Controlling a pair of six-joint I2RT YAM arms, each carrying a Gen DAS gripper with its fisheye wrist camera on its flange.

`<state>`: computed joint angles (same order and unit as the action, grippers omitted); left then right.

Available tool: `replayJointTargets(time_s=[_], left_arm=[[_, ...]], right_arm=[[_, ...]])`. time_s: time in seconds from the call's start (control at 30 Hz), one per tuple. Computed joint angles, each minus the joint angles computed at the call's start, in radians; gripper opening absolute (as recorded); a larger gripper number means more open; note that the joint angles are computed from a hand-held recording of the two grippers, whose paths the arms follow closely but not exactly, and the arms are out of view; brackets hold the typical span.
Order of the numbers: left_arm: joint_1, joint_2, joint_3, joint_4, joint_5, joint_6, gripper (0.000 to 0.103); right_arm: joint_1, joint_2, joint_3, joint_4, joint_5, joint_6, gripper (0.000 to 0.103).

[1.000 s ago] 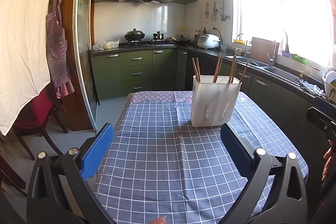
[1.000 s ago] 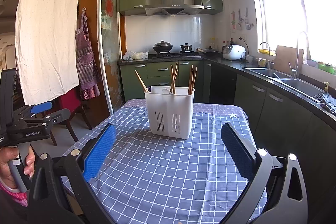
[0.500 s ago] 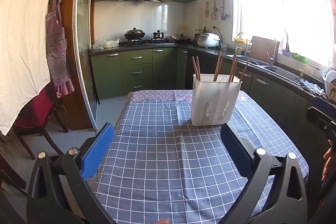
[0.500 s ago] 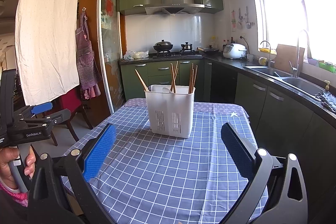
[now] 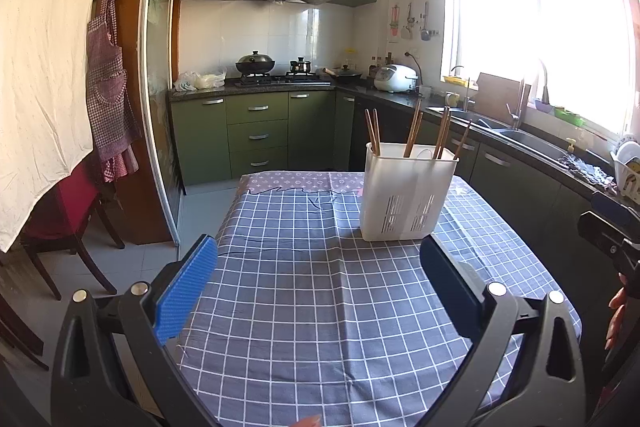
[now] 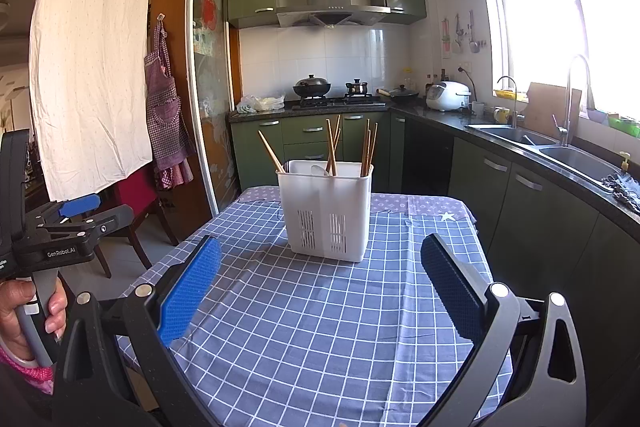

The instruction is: Organize utensils

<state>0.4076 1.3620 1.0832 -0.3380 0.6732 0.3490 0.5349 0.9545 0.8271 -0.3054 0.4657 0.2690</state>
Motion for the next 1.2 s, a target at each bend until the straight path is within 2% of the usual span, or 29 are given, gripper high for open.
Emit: replayJointTargets(time_s=[0.43, 0.6, 0.67, 0.77, 0.9, 1.07, 1.2], left_arm=[[-0.006, 0.003, 0.002, -0.008, 0.008, 0.033, 0.096], [-0.025, 0.009, 0.013, -0.046, -0.003, 0.054, 0.096], [-0.025, 0.017, 0.019, -0.062, 0.013, 0.071, 0.096], [-0.019, 0.012, -0.002, -0.026, 0.048, 0.065, 0.096], [-0.037, -0.022, -0.055, 0.055, 0.002, 0.051, 0.096], [-0.055, -0.003, -0.033, 0.035, -0.051, 0.046, 0.096], [-0.052, 0.042, 0.006, -0.015, -0.045, 0.051, 0.096]], right_arm=[[-0.006, 0.002, -0.006, 0.001, -0.010, -0.001, 0.099], [-0.014, 0.008, -0.007, 0.005, -0.016, -0.004, 0.099], [-0.016, 0.009, -0.009, 0.007, -0.019, -0.005, 0.099], [-0.022, 0.012, -0.009, 0.008, -0.025, -0.005, 0.099], [-0.034, 0.009, -0.015, 0.010, -0.040, -0.007, 0.099], [-0.044, 0.011, -0.017, 0.012, -0.054, -0.007, 0.099], [-0.050, 0.011, -0.017, 0.010, -0.062, -0.008, 0.099]])
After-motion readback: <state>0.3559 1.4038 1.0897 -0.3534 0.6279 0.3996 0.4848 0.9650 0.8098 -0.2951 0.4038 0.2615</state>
